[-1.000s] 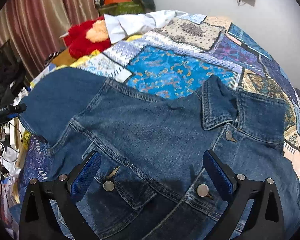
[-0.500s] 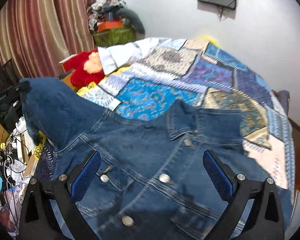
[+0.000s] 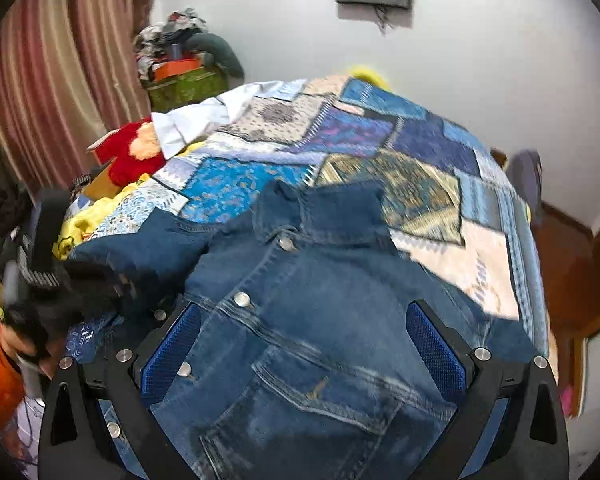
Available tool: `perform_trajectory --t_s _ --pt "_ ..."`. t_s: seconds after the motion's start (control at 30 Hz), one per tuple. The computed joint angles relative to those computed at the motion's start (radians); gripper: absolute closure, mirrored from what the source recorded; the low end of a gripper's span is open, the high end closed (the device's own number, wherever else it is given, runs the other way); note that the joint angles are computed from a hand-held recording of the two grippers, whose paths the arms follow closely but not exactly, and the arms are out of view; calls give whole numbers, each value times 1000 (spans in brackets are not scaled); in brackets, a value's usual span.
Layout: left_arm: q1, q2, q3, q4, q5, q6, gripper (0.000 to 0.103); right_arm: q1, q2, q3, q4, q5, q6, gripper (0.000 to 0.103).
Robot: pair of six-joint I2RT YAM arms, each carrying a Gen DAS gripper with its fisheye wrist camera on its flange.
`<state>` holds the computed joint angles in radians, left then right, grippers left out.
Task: Fold large clothes
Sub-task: 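Fold the held jacket side over the jacket body toward the collar with the left gripper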
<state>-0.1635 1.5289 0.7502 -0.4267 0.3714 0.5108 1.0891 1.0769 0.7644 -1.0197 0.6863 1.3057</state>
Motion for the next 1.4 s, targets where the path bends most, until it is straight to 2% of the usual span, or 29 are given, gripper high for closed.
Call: perform_trajectory --t_s 0.1,0.2,0.27,0.33,0.43,0.6,0.77,0.83,0.9,0.93,0.97,1.07,1.23,1.33,1.4 --pt "-23 24 -36 20 -33 -4 90 -6 -49 -48 18 -31 37 1" --pt "13 22 -34 -22 -39 15 69 -35 -66 -76 59 -63 19 1" --pt "99 -16 -38 -58 0 60 49 -45 -61 -85 87 -74 5 1" --pt "200 -49 -24 -100 46 109 44 -57 -46 -86 117 -82 -16 1" --pt "392 -38 56 -188 121 186 40 -83 -19 -90 173 -101 -57 1" --pt "576 114 230 -206 146 145 38 -120 42 -78 270 -138 -112 1" --pt "647 303 359 -189 115 92 38 -137 117 -47 327 -166 -142 1" --pt "650 383 410 -228 134 91 38 -139 146 -35 336 -176 -145 1" --pt "640 444 451 -279 164 97 39 -135 161 -33 342 -182 -141 1" --pt "636 467 465 -297 185 95 45 -133 170 -29 344 -186 -139 1" --pt "629 481 472 -304 205 91 57 -131 177 -27 345 -189 -135 1" --pt "589 466 457 -287 197 52 82 -117 180 -28 337 -189 -117 1" --pt "536 309 369 -247 118 43 91 -95 157 -34 302 -165 -99 1" --pt "524 191 336 -251 129 66 97 -94 110 -54 287 -149 -97 1" --pt "506 95 334 -280 152 73 97 -92 65 -75 281 -134 -86 1"
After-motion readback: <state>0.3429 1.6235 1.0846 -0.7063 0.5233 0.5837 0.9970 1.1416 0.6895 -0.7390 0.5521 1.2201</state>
